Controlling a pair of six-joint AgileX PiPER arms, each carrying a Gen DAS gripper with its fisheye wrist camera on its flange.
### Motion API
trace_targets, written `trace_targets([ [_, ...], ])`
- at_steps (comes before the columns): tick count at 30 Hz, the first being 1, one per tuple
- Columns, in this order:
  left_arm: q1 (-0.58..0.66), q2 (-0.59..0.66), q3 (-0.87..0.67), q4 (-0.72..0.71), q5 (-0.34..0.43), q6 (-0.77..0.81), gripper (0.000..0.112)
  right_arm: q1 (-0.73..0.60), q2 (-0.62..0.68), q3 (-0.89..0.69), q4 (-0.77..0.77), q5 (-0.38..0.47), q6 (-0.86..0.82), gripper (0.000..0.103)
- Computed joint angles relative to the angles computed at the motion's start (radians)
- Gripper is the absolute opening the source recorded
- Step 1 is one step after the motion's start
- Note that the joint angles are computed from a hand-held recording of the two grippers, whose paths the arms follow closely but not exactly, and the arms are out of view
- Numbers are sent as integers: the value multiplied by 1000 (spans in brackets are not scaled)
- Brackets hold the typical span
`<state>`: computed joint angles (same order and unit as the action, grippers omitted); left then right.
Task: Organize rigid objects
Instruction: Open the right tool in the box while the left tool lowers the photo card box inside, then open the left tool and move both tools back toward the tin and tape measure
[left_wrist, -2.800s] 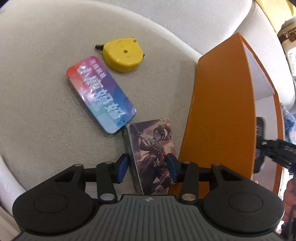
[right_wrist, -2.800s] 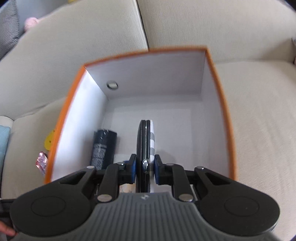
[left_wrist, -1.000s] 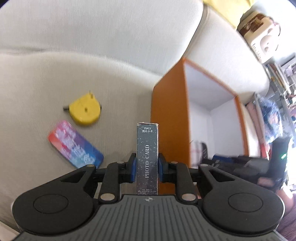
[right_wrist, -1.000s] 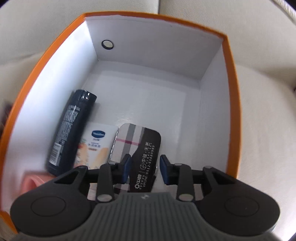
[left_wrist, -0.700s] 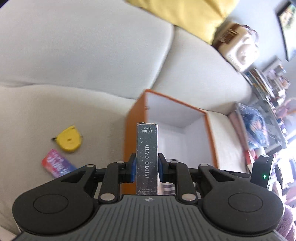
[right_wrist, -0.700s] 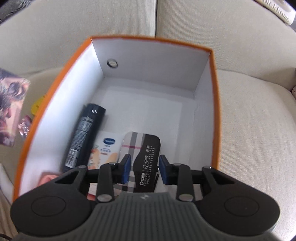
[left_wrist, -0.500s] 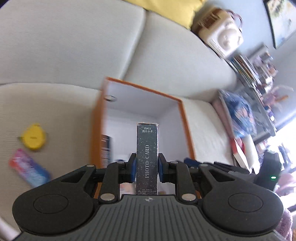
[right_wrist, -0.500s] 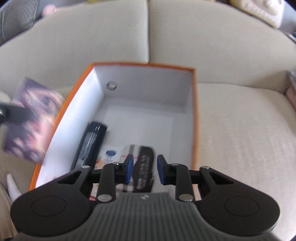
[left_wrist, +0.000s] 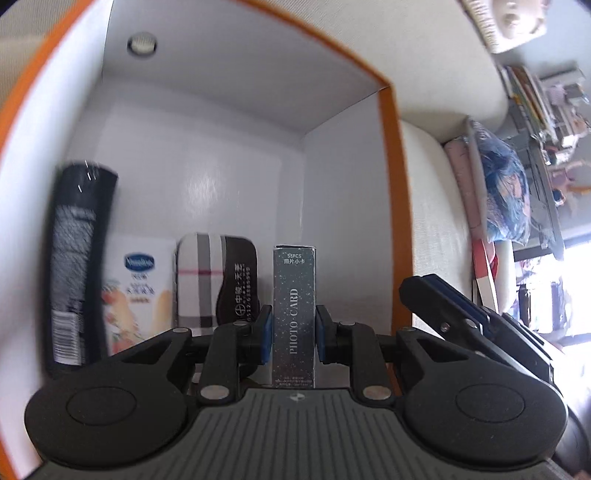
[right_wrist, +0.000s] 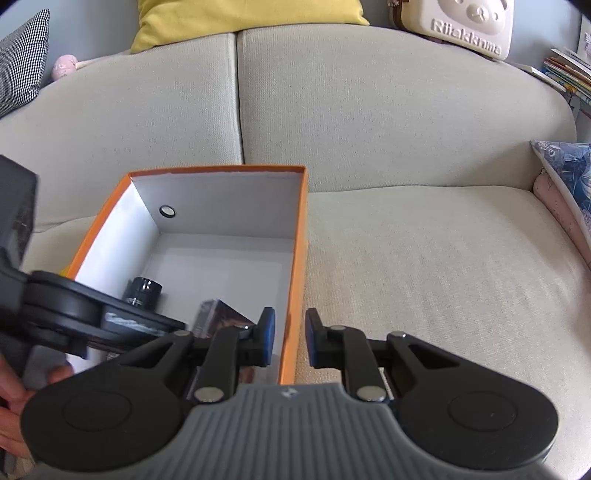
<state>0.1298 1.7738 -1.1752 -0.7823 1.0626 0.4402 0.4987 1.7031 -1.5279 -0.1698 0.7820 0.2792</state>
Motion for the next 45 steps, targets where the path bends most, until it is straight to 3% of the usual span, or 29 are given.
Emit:
trace_targets([
  [9, -38, 65, -28, 33, 23, -40, 26, -9, 17, 24, 1, -30, -13, 18],
  [13, -78, 2, -36, 170, -9, -83, 42, -10, 15, 32, 1, -27, -10, 18],
  [15, -91, -38, -25, 210, -24, -59, 42, -7, 9, 38, -5, -26, -5, 18],
  [17, -103, -68, -10, 243, -40, -42, 29, -2, 6, 43, -14, -23, 5, 18],
  [20, -118, -72, 4, 261, -54, -16, 18, 4, 5, 44, -22, -18, 18, 18],
  [27, -104, -72, 22, 221, -56, 53, 17, 17, -6, 52, -32, 5, 29, 19],
  [38, 34, -295, 48, 166, 16, 211, 17, 70, -44, 37, -71, 40, 91, 19],
  [45, 274, -456, 103, 87, 53, 372, 23, 180, -60, 16, -25, 6, 167, 23],
])
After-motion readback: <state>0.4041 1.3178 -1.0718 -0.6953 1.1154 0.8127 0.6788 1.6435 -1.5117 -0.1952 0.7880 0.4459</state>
